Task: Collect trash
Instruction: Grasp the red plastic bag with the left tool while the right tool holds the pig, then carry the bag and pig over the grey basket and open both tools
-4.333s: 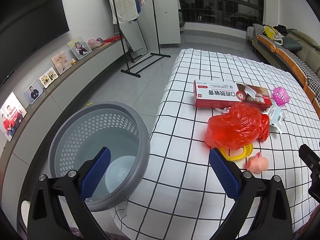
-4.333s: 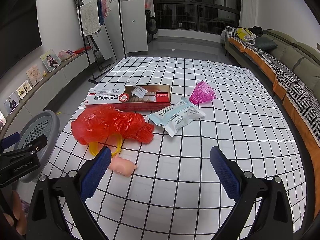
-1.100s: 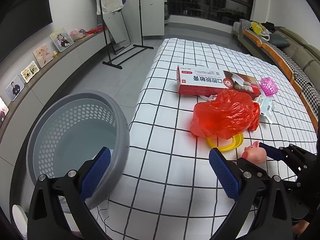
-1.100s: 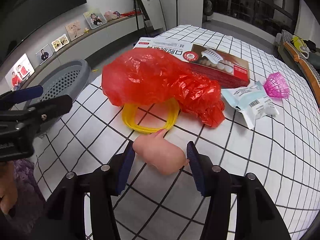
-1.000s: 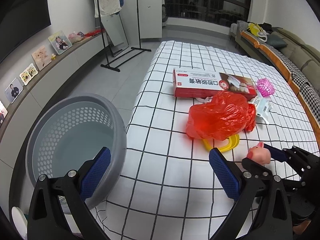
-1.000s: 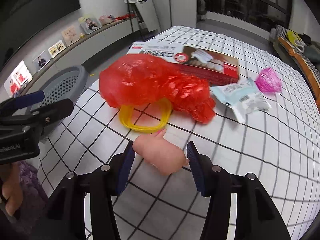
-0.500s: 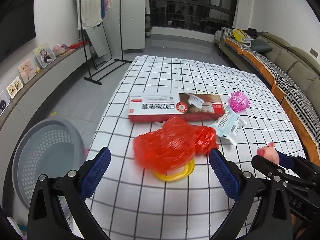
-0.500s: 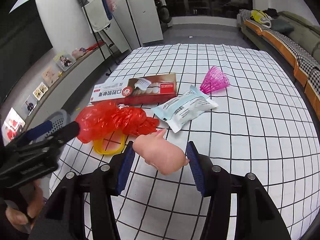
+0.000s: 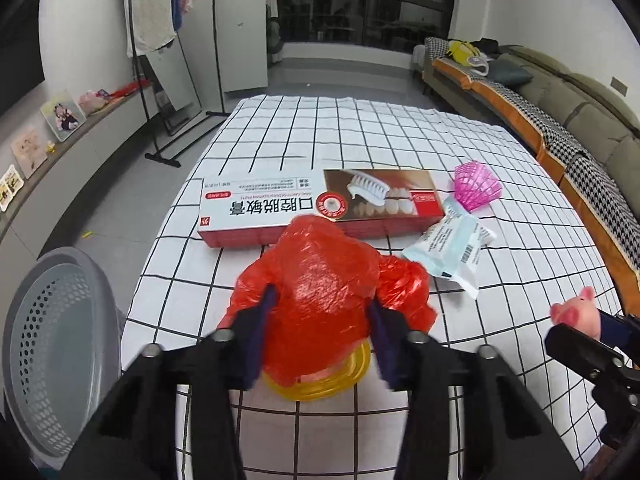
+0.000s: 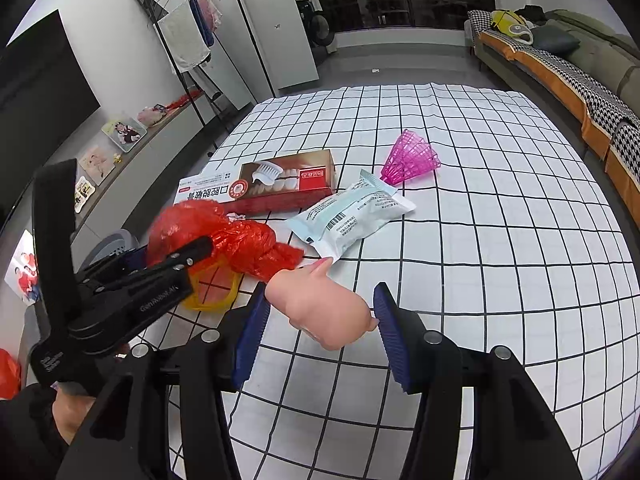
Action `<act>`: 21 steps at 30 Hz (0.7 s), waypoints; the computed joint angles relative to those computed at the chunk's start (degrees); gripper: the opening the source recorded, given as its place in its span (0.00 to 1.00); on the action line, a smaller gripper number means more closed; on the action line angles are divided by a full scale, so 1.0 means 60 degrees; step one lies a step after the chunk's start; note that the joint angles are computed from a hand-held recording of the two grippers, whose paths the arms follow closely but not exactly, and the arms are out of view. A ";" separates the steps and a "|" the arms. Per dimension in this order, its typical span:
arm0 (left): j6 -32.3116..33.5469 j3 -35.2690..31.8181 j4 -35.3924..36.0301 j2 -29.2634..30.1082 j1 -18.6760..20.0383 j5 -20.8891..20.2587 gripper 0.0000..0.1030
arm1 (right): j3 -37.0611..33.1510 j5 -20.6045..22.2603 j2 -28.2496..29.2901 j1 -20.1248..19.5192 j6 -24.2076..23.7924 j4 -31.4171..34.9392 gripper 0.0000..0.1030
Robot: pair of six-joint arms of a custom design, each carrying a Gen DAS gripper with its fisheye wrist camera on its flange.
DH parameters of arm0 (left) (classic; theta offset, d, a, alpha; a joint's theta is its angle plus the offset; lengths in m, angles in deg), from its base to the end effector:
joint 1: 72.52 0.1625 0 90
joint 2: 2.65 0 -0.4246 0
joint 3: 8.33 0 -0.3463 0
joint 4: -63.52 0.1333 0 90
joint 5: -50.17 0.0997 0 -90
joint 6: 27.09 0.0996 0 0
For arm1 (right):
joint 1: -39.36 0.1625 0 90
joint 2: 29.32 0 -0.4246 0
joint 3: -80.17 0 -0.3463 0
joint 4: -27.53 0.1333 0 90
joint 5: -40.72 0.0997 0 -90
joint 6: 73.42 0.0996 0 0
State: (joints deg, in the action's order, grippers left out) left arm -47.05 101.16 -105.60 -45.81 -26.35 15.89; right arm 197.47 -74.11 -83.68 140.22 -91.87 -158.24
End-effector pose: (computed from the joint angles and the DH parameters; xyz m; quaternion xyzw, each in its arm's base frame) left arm -0.2312 -0.5521 0.1031 0.1308 0.8704 -0.3290 0.3423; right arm 0.1912 -0.5109 0.1773 0.1782 -0.9217 0.2617 0.2240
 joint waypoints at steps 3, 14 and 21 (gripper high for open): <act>0.0176 0.0150 -0.0127 -0.0117 -0.0088 -0.0167 0.16 | 0.0013 0.0018 0.0032 0.0034 -0.0068 -0.0032 0.50; -0.0411 0.1276 0.0234 -0.1686 -0.0888 0.0964 0.14 | -0.0207 0.0288 0.0381 0.0434 -0.0149 -0.0110 0.50; -0.2511 0.2074 0.3329 -0.3548 -0.0933 0.2068 0.14 | -0.0878 0.0598 0.1197 0.1026 -0.0163 0.0348 0.50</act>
